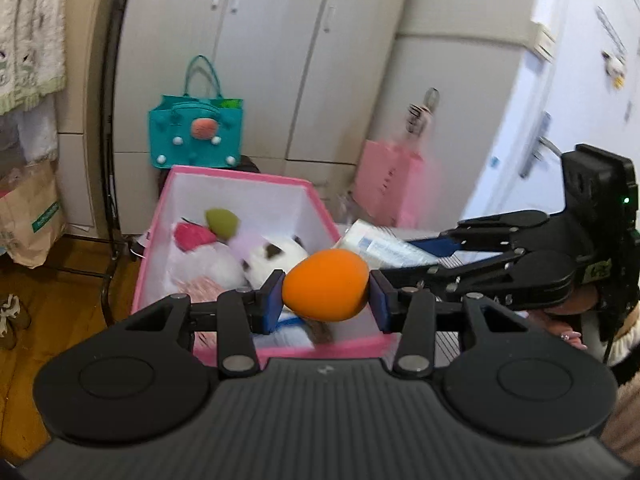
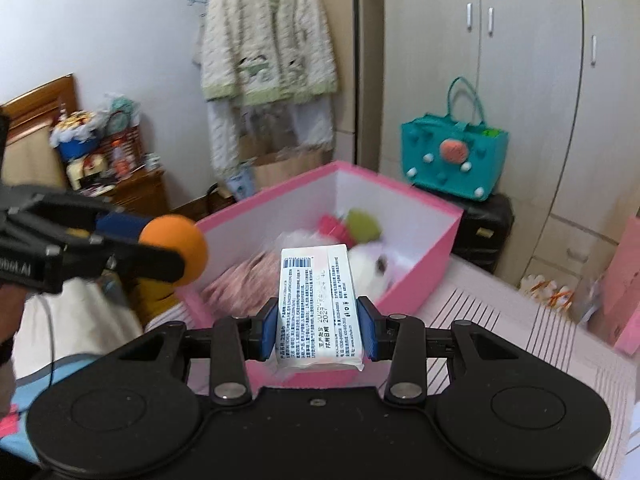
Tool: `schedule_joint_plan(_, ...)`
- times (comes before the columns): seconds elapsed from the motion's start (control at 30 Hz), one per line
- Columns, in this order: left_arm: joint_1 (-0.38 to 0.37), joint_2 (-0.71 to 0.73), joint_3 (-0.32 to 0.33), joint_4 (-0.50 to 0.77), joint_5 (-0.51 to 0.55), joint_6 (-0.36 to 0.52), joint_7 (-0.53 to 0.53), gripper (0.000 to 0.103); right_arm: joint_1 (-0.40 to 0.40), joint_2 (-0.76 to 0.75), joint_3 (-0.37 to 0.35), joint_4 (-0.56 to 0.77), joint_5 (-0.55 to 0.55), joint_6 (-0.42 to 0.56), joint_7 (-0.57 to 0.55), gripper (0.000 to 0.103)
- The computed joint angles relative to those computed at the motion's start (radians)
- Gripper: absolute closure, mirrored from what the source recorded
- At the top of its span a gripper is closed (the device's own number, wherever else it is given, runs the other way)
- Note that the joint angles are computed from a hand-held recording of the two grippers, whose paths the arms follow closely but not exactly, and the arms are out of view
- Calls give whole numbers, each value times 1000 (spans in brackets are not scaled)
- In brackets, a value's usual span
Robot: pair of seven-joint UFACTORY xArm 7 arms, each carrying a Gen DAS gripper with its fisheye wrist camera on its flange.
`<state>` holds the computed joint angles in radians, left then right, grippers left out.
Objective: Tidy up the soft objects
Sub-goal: 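Lower both held items into the box and open both grippers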
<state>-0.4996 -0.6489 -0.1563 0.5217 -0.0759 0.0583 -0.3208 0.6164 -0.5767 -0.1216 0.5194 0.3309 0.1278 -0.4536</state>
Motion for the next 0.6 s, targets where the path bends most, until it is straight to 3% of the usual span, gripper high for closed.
schedule_joint_plan(0.07, 32, 50, 1, 27, 10, -16, 4, 60, -7, 70, 1, 41, -4, -58, 5, 58)
schedule_joint_plan(0.1, 82, 76, -32, 44, 25, -22, -12, 60, 4, 103, -14, 59, -1, -80, 3, 57)
schedule_joint_plan(0.17, 240, 128, -153, 86, 86, -26, -64, 60, 63, 169, -75, 110, 34, -87, -6, 57)
schedule_joint_plan(0.23, 404, 174, -278, 129, 168, -28, -126, 59, 207, 221, -209, 167, 142, -77, -79, 58)
schedule_joint_plan(0.3, 486, 212, -327, 162, 223, -11, -166, 59, 289, 256, -281, 203, 226, -70, -149, 58)
schedule_joint_plan(0.37, 577, 235, -384, 194, 289, 12, -213, 59, 305, 310, -291, 243, 261, -77, -193, 58)
schedule_joint_plan(0.4, 597, 251, -394, 210, 321, 19, -217, 59, 298, 334, -282, 260, 267, -76, -206, 57)
schedule_joint_plan(0.5, 513, 334, -311, 261, 323, 52, -180, 58, 293, 417, -293, 347, 338, -17, -261, 57)
schedule_joint_plan(0.6, 472, 400, -276, 315, 356, 103, -178, 58, 302, 481, -334, 449, 546, 120, -367, 57)
